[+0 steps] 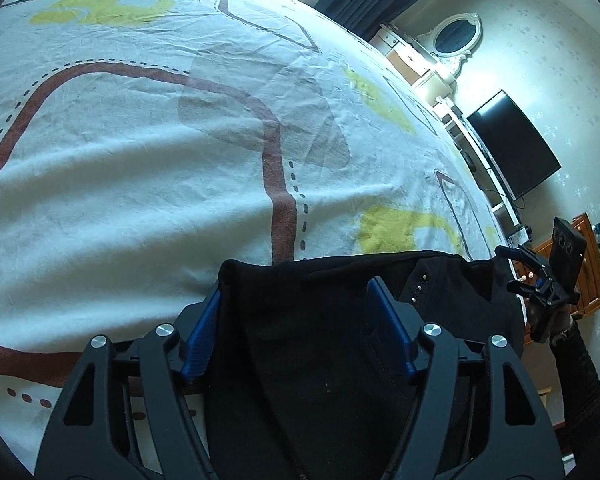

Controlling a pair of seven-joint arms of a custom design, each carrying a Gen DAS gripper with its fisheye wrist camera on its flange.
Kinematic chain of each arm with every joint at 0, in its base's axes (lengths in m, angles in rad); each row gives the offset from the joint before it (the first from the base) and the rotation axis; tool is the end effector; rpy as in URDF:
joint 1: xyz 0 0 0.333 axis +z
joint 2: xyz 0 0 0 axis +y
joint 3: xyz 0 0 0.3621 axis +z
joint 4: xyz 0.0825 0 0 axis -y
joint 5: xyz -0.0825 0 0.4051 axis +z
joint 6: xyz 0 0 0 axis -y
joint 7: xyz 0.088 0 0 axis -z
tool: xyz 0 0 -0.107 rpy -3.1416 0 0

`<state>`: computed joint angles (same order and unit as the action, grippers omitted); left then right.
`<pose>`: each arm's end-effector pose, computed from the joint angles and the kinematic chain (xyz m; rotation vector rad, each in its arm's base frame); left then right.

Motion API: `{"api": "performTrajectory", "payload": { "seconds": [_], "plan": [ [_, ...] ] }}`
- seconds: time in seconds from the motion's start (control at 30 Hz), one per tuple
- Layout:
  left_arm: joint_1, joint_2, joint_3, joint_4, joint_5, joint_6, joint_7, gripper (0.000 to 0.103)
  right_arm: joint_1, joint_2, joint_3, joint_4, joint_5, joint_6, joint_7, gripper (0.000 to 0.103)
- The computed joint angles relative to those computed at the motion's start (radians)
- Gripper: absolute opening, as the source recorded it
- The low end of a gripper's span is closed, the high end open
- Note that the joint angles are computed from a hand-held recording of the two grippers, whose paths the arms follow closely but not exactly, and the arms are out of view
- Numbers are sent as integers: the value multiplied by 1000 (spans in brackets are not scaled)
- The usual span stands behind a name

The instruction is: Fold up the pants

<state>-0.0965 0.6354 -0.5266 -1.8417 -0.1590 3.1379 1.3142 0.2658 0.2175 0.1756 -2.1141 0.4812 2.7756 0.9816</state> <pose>0.6361 -0.3633 0.3221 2.0183 -2.0233 1.1695 0.5809 0.2469 0.3880 -2.3264 1.2198 -0.1703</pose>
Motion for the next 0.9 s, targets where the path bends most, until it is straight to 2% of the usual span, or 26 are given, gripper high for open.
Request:
{"api": "performTrajectory", "payload": {
  "seconds": [0.03,0.07,0.1,0.17,0.2,0.23,0.27,0.33,0.43,0.5,0.63,0.8,0.9],
  "plan": [
    [-8,-5,15,0,0,-8,-6,54,4,19,-16,21,-32,-29,24,99],
    [-23,-15,42,0,-2,-27,-20,35,11,39,-33,47,-74,-66,60,99],
    [-7,-18,38,-7,23,-41,-51,20,9,56,-41,70,-97,-110,81,99],
    [74,0,-53,-22,-60,-27,27,15,-3,84,-38,107,-105,-177,95,98],
    [89,2,-70,-27,-54,-24,28,12,9,92,-53,115,-140,-188,136,98],
    [75,-4,-52,-26,-20,-28,5,11,26,99,-72,122,-188,-199,195,95],
    [25,-21,0,-19,-27,-40,12,9,16,103,-64,126,-181,-219,202,84],
    [-48,-40,76,-7,-8,-51,-8,7,11,95,-56,117,-186,-235,206,54],
    [-72,-49,99,-6,-6,-35,-20,6,10,51,-50,62,-179,-171,218,38],
    [-43,-57,63,-26,-14,-1,-12,6,8,10,-46,13,-165,-110,227,34],
    [131,-51,-142,-107,-5,145,3,6,17,-107,-30,-113,-124,34,201,31],
    [247,-90,-288,-214,81,280,-67,6,76,-281,-35,-296,-95,208,197,30],
    [310,-138,-370,-306,146,354,-123,6,92,-381,-20,-420,-183,289,281,30]
  ]
}}
